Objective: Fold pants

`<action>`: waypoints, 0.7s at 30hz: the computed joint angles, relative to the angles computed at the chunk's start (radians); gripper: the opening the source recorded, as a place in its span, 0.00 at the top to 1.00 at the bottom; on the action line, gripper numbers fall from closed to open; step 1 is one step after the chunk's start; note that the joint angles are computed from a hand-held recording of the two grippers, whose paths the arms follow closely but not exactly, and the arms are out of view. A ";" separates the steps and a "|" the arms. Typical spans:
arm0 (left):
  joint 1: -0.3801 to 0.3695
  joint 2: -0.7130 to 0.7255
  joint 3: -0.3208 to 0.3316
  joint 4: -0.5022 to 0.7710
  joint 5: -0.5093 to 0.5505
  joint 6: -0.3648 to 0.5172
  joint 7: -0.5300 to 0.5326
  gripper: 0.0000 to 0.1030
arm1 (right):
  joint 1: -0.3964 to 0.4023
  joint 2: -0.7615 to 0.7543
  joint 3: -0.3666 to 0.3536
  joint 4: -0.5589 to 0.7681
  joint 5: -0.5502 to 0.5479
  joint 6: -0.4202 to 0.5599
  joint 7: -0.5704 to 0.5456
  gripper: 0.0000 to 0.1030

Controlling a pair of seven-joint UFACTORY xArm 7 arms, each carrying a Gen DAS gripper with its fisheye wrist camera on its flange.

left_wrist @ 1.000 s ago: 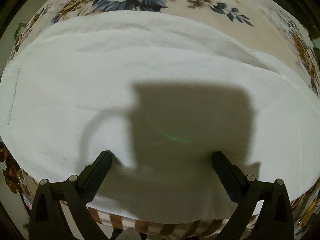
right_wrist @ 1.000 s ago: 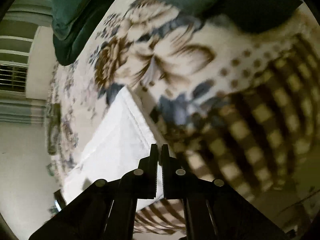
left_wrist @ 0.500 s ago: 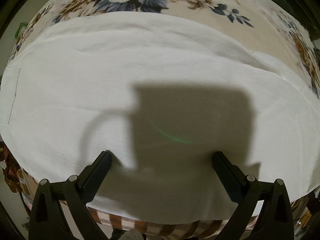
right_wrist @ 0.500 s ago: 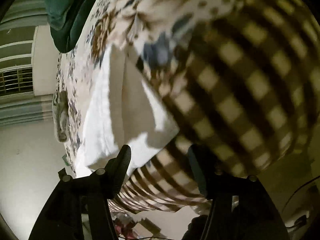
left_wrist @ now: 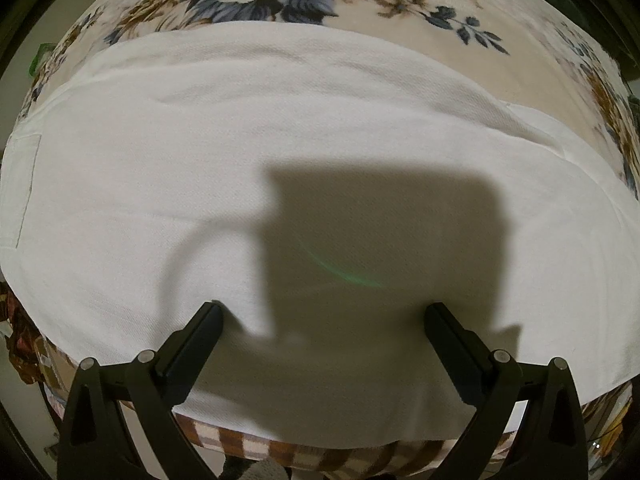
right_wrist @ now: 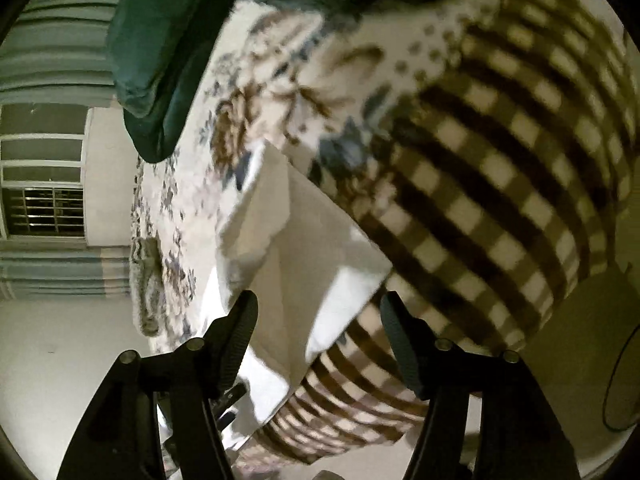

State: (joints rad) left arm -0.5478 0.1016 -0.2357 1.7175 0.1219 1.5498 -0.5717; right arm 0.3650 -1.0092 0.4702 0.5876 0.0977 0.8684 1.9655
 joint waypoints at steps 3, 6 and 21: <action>-0.001 0.004 0.000 0.005 0.001 0.001 -0.001 0.00 | -0.009 0.036 0.001 0.033 -0.011 -0.003 -0.018 0.33; -0.001 0.004 0.001 0.004 0.001 0.000 -0.001 0.00 | -0.020 0.063 0.015 0.075 -0.020 0.051 -0.007 0.33; -0.002 0.000 0.000 -0.007 0.004 -0.012 -0.007 0.00 | 0.042 0.172 -0.009 -0.036 0.052 -0.168 0.008 0.29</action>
State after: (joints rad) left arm -0.5494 0.1015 -0.2354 1.7101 0.1259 1.5376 -0.5783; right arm 0.4068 -0.8369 0.4617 0.5512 0.1495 0.7000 1.9740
